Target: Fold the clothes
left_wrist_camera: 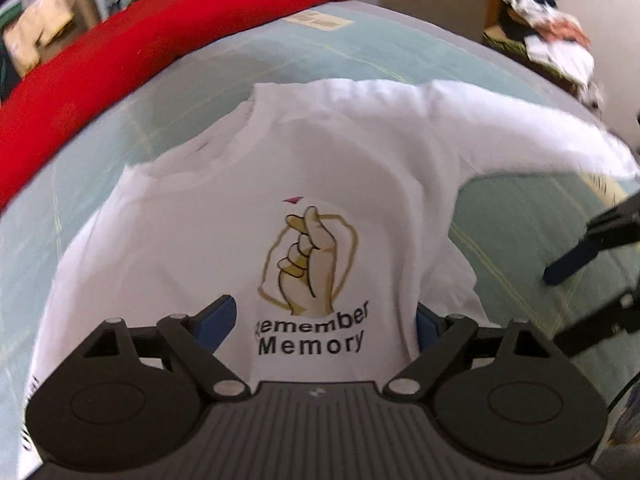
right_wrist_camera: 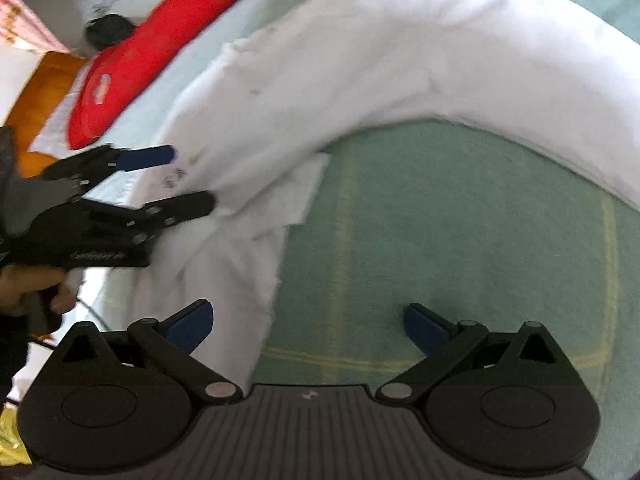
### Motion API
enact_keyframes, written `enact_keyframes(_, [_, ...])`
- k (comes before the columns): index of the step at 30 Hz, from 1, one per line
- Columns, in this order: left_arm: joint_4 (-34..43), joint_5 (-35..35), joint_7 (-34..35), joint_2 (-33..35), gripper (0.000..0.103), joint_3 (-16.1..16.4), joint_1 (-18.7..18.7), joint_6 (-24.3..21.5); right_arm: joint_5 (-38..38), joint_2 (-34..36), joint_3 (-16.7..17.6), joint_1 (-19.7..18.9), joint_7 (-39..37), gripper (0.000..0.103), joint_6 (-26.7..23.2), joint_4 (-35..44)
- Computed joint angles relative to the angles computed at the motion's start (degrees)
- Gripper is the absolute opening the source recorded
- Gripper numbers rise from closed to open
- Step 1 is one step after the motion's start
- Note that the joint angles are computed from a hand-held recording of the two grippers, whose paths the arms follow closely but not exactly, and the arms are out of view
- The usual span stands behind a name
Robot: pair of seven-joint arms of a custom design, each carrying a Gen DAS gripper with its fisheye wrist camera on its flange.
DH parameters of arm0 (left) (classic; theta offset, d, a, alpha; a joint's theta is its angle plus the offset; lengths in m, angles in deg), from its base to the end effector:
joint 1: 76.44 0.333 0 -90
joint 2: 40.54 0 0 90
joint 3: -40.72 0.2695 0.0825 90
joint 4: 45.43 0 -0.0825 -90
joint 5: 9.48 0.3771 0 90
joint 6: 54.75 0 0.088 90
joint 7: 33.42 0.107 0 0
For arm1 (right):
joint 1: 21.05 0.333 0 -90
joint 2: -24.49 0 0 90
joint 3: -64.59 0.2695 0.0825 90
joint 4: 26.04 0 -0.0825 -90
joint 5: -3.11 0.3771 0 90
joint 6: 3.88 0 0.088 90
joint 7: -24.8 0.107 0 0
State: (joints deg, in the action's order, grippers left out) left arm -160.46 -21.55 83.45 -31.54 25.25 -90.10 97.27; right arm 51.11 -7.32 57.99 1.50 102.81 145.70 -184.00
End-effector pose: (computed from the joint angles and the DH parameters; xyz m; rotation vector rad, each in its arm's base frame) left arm 0.5374 -0.2878 0.3930 -1.0693 2.6440 -0.6989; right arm 0.3886 0.0985 0.3784 -1.5866 1.8691 0.2677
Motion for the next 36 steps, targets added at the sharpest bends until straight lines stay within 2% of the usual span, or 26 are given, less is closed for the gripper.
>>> enact_keyframes(4, [4.03, -13.26, 1.53, 1.67, 0.086, -1.00, 3.09, -6.10, 6.40, 3.20, -2.87, 3.16, -8.46, 0.103, 0.04, 3.00])
enact_keyframes(6, [4.73, -19.24, 3.52, 1.62, 0.086, -1.37, 4.34, -7.84, 10.61, 6.39, -3.30, 3.61, -12.54, 0.095, 0.41, 5.20])
enact_keyframes(8, [4.16, -23.20, 5.49, 0.77, 0.086, -1.33, 4.84, -7.71, 15.59, 9.55, -3.90, 3.78, -16.77, 0.088, 0.08, 7.60])
enact_keyframes(13, [1.05, -23.31, 3.49, -1.97, 0.086, 0.21, 3.93, -3.74, 23.21, 16.11, -3.12, 1.59, -22.41, 0.070, -1.26, 12.49])
enact_keyframes(16, [-0.14, -26.04, 3.10, -3.02, 0.086, 0.76, 4.15, -2.48, 27.42, 19.29, -1.99, -0.04, -25.14, 0.061, -1.75, 14.84])
enact_keyframes(17, [-0.39, -25.79, 2.16, -3.10, 0.086, 1.03, 4.05, -2.13, 28.34, 20.29, -1.45, -0.64, -25.74, 0.056, -1.80, 15.56])
enact_keyframes(19, [-0.66, -24.51, 0.57, -3.23, 0.086, 1.52, 4.00, -2.12, 26.96, 20.71, 0.17, -2.15, -24.35, 0.039, -1.36, 15.79])
enact_keyframes(20, [-1.04, -24.62, 0.58, -3.53, 0.086, 1.64, 4.11, -1.88, 24.62, 20.17, 1.22, -3.13, -21.91, 0.017, -0.82, 15.24])
enact_keyframes(21, [-1.45, -24.71, 0.54, -3.84, 0.086, 1.77, 4.20, -1.60, 23.32, 19.10, 1.92, -4.18, -20.09, 0.013, -1.15, 14.29])
enact_keyframes(24, [-2.66, -24.49, -0.65, -4.50, 0.086, 2.22, 4.32, -0.92, 23.50, 15.55, 2.90, -5.81, -17.88, 0.008, -2.38, 10.89])
enact_keyframes(28, [-3.95, -21.86, -3.13, -5.07, 0.086, 2.79, 4.33, -1.00, 21.93, 13.69, 4.13, -5.72, -15.04, 0.006, -2.26, 9.70])
enact_keyframes(34, [-6.60, -17.39, -5.89, -6.83, 0.086, 3.51, 4.31, -1.53, 9.42, 7.70, 5.63, -5.45, -6.19, 0.016, -1.54, 6.90])
enact_keyframes(36, [-7.64, -15.35, -8.16, -7.43, 0.086, 3.91, 4.40, -1.67, 6.07, 5.13, 5.48, -4.76, -3.44, 0.026, -2.17, 5.83])
